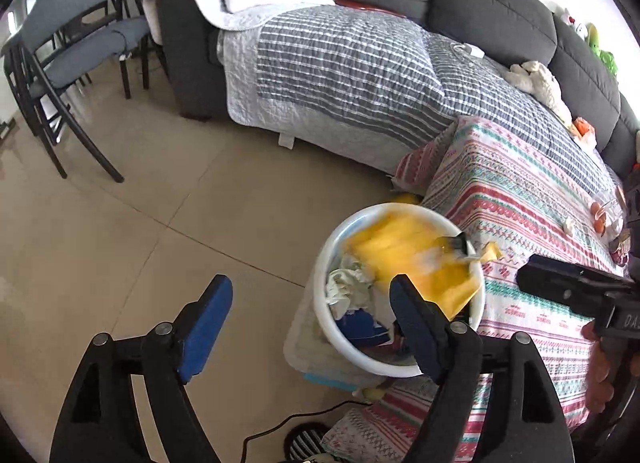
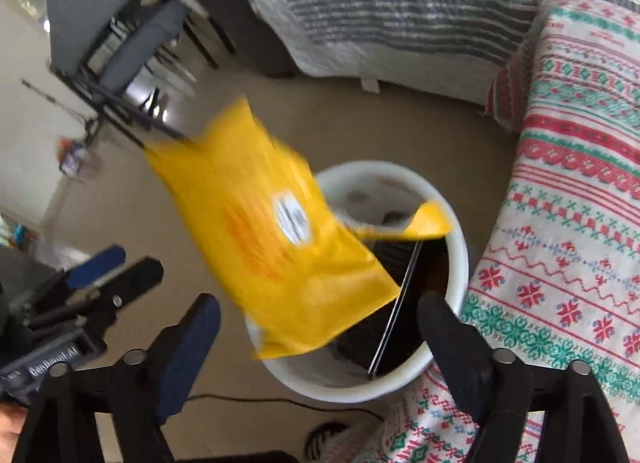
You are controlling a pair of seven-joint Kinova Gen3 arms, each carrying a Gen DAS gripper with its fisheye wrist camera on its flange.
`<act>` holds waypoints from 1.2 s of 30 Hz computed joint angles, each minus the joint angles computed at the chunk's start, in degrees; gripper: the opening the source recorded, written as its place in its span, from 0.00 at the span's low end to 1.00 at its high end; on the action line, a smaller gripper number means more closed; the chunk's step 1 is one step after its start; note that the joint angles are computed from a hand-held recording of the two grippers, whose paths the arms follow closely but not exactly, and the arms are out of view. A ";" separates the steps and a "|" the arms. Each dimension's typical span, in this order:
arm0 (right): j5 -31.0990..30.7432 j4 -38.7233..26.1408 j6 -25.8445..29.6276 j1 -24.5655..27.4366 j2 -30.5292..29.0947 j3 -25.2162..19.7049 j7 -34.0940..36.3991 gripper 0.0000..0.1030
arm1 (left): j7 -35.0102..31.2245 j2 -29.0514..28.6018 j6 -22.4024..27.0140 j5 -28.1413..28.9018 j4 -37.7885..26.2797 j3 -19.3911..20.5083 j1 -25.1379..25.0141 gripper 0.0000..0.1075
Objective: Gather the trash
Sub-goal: 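Move the left tool to the small white tissue while the right tool approaches the red can, then grasp the small white tissue with the left tool while the right tool grasps the red cartoon can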
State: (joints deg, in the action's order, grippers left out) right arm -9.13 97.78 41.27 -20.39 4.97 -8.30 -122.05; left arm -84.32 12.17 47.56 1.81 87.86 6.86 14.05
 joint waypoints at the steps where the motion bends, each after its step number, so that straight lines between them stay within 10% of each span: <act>1: 2.11 0.02 0.80 -0.83 -0.78 0.90 -1.49 0.84 | 0.53 0.32 0.34 -0.50 -0.54 0.16 0.64 0.78; 10: 18.98 6.61 14.74 7.96 -14.14 2.85 -14.55 0.83 | 4.02 7.08 4.37 -3.47 -11.56 3.39 10.91 0.78; 17: 27.99 13.57 20.98 23.16 -23.78 10.29 -11.72 0.83 | 6.09 17.84 10.53 -5.83 -28.94 4.20 23.89 0.78; 27: 29.40 17.23 11.42 36.61 -26.49 29.84 5.27 0.93 | 5.92 36.45 15.86 -6.68 -55.48 0.79 37.68 0.76; 36: 25.58 19.06 -2.19 40.81 -18.79 35.05 14.73 0.98 | 6.70 50.47 25.99 -3.92 -79.20 -3.37 40.74 0.41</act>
